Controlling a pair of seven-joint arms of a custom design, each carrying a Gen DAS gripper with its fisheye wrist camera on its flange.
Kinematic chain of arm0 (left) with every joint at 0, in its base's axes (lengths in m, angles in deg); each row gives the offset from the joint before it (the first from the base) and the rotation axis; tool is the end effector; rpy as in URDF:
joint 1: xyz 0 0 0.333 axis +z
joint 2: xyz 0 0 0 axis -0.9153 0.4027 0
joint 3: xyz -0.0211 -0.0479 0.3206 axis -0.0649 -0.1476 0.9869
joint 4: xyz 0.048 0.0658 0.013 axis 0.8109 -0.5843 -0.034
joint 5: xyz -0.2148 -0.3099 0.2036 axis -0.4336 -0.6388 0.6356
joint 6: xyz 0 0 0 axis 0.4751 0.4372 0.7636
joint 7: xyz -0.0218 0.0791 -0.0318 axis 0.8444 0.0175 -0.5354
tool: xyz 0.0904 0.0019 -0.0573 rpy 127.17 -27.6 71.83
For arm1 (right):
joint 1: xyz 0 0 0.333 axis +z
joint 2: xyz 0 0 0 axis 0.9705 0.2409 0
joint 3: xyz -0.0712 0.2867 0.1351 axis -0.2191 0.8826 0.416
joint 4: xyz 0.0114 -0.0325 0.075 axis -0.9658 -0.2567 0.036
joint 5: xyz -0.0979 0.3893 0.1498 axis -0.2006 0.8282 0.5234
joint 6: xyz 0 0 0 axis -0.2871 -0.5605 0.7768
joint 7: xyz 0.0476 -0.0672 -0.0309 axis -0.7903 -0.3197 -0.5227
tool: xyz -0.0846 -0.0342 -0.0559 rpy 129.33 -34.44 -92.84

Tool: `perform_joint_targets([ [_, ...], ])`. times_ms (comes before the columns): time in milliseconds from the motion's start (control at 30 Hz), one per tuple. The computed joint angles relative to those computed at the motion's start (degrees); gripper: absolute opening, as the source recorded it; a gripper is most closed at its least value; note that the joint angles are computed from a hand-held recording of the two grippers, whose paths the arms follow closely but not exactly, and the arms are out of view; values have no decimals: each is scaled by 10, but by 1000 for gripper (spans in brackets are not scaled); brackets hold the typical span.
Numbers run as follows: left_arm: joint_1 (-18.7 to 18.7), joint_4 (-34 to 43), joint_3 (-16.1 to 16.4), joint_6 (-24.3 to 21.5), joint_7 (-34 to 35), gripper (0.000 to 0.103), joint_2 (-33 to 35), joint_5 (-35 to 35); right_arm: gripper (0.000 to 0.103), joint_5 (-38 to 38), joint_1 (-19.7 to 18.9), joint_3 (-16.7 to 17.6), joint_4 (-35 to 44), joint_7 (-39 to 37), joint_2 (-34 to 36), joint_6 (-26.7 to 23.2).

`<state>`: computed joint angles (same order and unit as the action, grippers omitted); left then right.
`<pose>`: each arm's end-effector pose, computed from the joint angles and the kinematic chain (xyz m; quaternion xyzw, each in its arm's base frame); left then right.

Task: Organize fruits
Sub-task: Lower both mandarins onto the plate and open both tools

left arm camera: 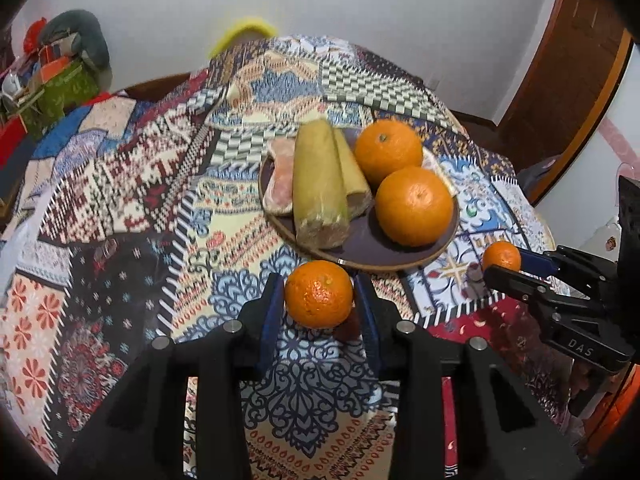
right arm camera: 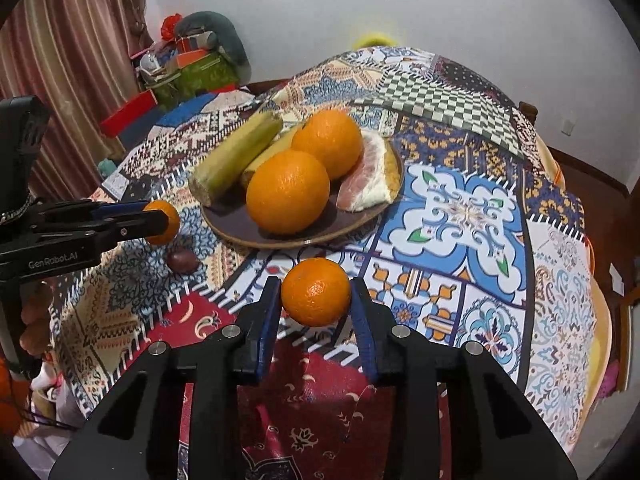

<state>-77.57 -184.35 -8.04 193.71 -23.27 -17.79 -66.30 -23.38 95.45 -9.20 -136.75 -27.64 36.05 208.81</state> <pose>0.3990 -0.2627 0.4946 -0.7233 0.6096 -0.2556 0.1997 0.4469 0.0948 0.5002 -0.8385 0.4061 -0.0598 0.3583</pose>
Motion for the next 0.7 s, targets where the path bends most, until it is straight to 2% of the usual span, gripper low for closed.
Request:
perform_joint_targets([
  [67, 8, 9, -9, -4, -8, 36, 0, 15, 32, 5, 2, 0, 2, 0, 0, 4],
  [400, 22, 38, -10, 29, -22, 36, 10, 41, 32, 29, 18, -2, 18, -22, 4, 30],
  [700, 31, 71, -13, 43, -28, 36, 49, 63, 32, 44, 24, 1, 44, -35, 37, 50],
])
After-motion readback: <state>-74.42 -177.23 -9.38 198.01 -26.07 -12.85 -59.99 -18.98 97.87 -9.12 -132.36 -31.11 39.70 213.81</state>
